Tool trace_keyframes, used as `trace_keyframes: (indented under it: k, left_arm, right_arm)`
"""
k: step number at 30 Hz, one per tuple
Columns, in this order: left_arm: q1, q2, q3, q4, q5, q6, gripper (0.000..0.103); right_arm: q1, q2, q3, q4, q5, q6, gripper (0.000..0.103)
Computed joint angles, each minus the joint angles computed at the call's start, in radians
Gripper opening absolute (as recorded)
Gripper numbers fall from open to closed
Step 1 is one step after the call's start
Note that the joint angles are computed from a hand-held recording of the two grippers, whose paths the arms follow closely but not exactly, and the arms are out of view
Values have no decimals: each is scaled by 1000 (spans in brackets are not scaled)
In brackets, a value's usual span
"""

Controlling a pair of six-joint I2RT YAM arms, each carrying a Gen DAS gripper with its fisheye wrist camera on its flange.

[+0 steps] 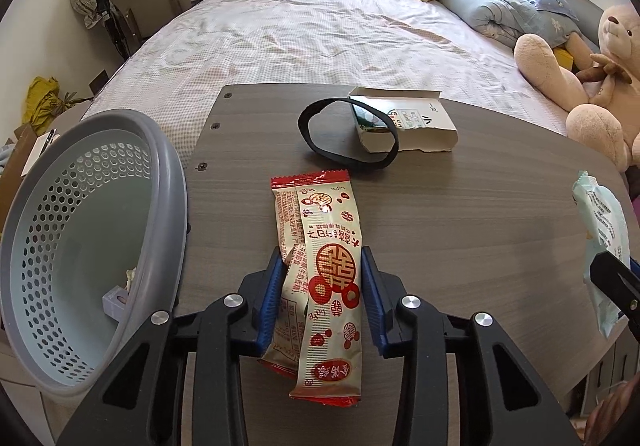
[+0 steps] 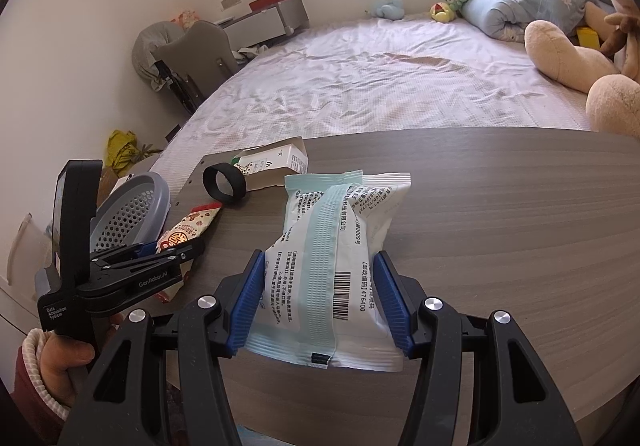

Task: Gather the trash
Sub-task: 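Grasp the red-and-white snack packet with the left gripper while the right holds the wipes, then carry the snack packet and wipes over the basket with both grippers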

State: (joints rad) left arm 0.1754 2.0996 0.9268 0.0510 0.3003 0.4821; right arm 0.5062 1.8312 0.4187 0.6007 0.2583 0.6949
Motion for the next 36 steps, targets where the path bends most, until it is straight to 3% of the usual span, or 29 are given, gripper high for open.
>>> trace_keyframes:
  k: [8, 16, 25, 36]
  left_arm:
    - [100, -127, -119, 6, 82, 68, 36]
    - [230, -228, -138, -39, 183, 112, 36]
    - [376, -207, -30, -65, 230, 137, 36]
    - [483, -12, 243, -128, 205, 123, 36]
  right_arm:
    - [51, -1, 26, -38, 32, 15, 54]
    - [119, 5, 115, -112, 63, 1, 54]
    - [182, 90, 373, -221, 52, -82, 54]
    - [222, 326, 805, -410, -34, -164, 54]
